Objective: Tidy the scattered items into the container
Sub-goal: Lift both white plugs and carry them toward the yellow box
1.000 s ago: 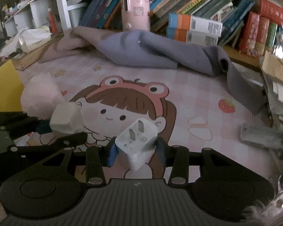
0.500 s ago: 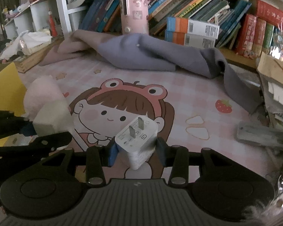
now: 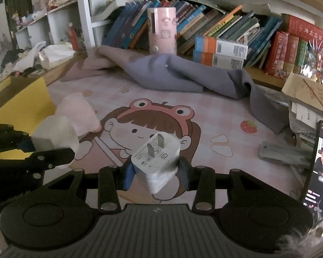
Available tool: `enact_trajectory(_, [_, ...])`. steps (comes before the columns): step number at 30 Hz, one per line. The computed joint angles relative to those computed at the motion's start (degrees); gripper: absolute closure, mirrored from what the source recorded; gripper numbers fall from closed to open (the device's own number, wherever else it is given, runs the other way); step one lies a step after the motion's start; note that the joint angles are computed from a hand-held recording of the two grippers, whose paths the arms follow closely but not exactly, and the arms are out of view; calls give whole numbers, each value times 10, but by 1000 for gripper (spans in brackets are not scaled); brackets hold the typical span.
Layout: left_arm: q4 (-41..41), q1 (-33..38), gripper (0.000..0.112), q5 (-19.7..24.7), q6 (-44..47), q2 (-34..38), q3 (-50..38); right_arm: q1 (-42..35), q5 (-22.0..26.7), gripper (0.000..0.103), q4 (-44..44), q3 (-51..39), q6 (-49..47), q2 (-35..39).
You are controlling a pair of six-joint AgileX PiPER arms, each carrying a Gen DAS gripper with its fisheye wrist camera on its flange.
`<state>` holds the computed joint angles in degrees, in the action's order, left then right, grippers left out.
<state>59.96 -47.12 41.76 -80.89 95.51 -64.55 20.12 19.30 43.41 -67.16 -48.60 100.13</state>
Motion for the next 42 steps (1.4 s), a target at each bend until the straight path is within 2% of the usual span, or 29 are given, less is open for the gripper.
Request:
enact_trajectory(9, [-11,-50,89,42,11,-78,34,2,19,63,2,57,-2,-92])
enact_trajectory(16, [-48,-80,89,65,48,-151,71,26,32,63,-99,97,117,-163])
enact_trajectory(23, [-84,-106,89,71,66,-232,119,89,43,63,-280,127,356,-230])
enact_trajectory(31, [-69,-148,89,86,63,-319,183,211,57,63,-575,137,705,-269])
enact_trajectory(36, [-63,-198,89,140,43,-385,222,312,105,63,-726,139,893,-282])
enact_trajectory(42, [-60,-307,89,252,14,-457,256,432,183,63,-845,132,1061,-281])
